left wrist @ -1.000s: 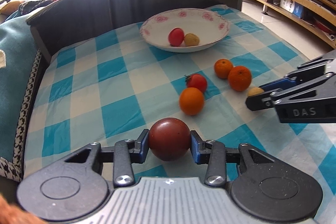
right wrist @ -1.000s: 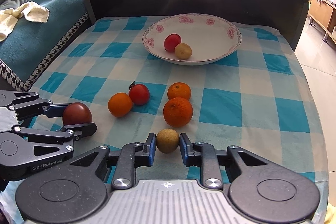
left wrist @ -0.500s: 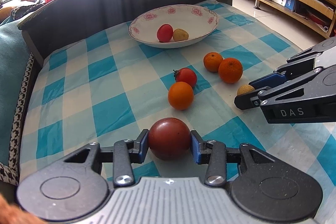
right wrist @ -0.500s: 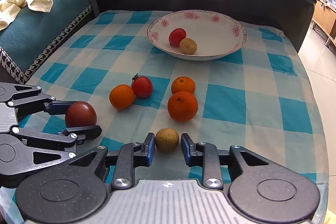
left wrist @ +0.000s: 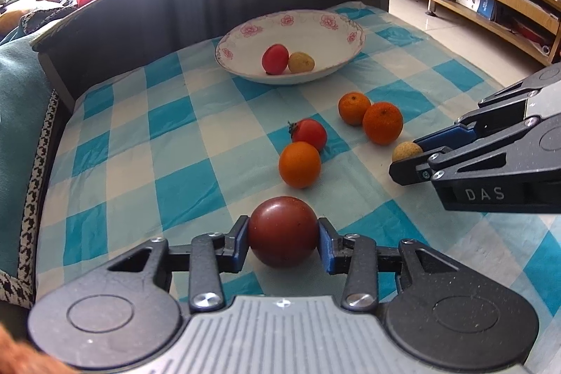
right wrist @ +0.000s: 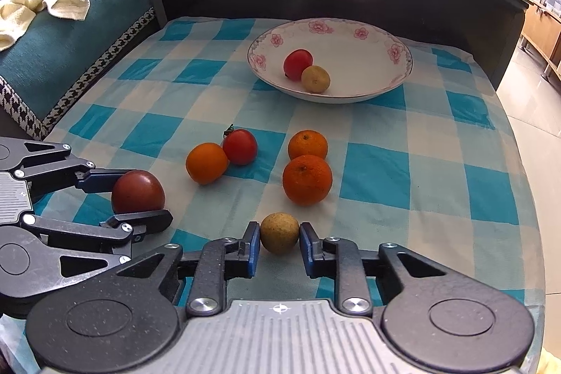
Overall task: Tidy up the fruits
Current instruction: 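Carry both fruits into the white bowl and open both grippers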
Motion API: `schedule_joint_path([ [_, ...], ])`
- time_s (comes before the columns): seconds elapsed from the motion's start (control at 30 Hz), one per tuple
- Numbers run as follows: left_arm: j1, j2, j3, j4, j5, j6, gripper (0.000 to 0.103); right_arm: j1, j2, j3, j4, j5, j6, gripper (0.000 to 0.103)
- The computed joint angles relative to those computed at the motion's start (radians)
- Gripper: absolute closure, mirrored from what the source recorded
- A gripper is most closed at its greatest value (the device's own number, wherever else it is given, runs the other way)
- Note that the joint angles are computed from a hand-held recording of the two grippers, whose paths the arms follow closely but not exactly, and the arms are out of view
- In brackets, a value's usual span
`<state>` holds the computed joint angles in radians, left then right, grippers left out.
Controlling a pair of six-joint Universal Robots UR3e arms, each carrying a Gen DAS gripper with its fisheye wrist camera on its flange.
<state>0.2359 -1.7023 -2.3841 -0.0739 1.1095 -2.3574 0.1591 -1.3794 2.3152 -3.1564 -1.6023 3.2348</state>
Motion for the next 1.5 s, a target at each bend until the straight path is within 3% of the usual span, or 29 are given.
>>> schedule_joint_path([
  [0.43,-0.155,-0.112,0.259,-0.006,0.056,-0.191,0.055,-0.060,-0.048,-0.057,0.018,0.028,0.028,0.084],
  [0.77,-0.249,-0.303,0.541,-0.011,0.139,-0.304,0.055,-0.132,0.065,-0.224,0.027,0.037,-0.012,0.083],
  [1.1,-0.303,-0.491,0.805,-0.058,0.196,-0.350,0.055,-0.188,0.219,-0.401,0.045,0.065,-0.049,0.083],
  [1.5,-0.320,-0.634,0.993,-0.093,0.213,-0.354,0.055,-0.219,0.343,-0.509,0.029,0.099,-0.053,0.082],
])
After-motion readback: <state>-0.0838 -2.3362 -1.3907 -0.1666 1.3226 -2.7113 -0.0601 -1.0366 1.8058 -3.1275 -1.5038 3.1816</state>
